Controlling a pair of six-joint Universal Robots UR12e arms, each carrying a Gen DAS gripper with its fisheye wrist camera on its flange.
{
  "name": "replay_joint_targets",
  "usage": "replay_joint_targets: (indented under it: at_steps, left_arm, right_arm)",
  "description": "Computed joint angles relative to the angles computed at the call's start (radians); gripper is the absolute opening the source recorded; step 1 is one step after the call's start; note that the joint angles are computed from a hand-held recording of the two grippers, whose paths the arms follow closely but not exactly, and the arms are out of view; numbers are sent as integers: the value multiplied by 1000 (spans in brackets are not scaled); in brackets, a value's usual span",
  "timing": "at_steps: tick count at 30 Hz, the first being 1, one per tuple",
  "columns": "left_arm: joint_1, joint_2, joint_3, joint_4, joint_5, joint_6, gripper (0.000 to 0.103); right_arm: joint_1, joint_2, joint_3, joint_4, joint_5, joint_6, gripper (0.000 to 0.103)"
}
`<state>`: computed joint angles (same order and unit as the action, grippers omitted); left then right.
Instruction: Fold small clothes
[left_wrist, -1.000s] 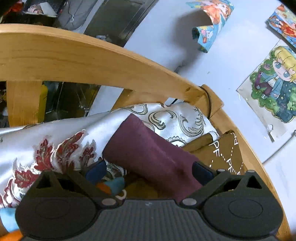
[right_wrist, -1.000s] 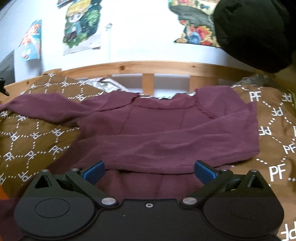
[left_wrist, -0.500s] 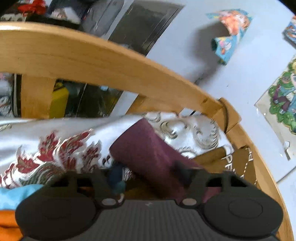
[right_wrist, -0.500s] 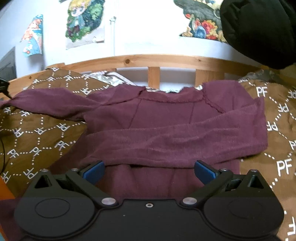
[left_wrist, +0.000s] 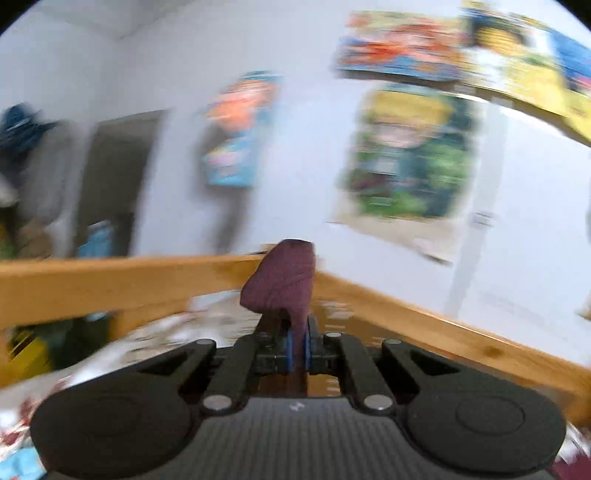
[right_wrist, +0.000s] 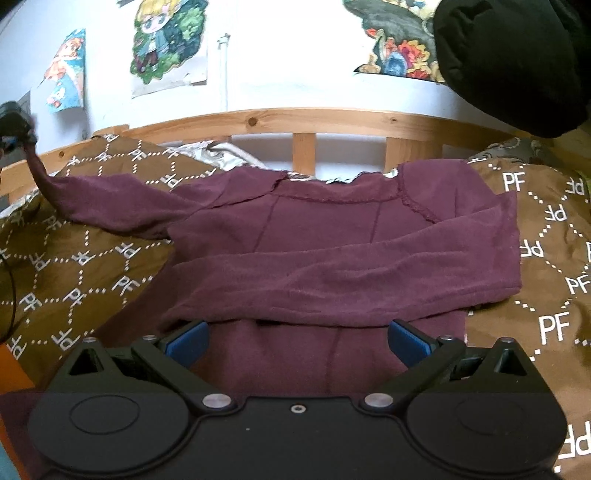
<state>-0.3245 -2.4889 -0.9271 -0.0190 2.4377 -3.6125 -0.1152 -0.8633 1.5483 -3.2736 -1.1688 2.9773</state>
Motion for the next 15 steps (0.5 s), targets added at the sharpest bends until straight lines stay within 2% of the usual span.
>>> replay_joint_targets:
  at_steps: [4, 7, 11, 15]
  left_arm:
    - [-17, -39, 70, 97, -136, 163, 6]
    - [-25, -60, 111, 123, -281, 221, 6]
    - [-34, -68, 124, 104, -515, 274, 6]
    - [-52, -108, 183, 24, -635, 342, 6]
  right_arm:
    - [-10, 0, -13, -11, -13, 29, 102]
    - [-19, -2, -20, -12, -30, 35, 102]
    - [-36, -7, -21, -19, -70, 40, 102]
    - [-55, -16, -14, -8, -108, 56, 102]
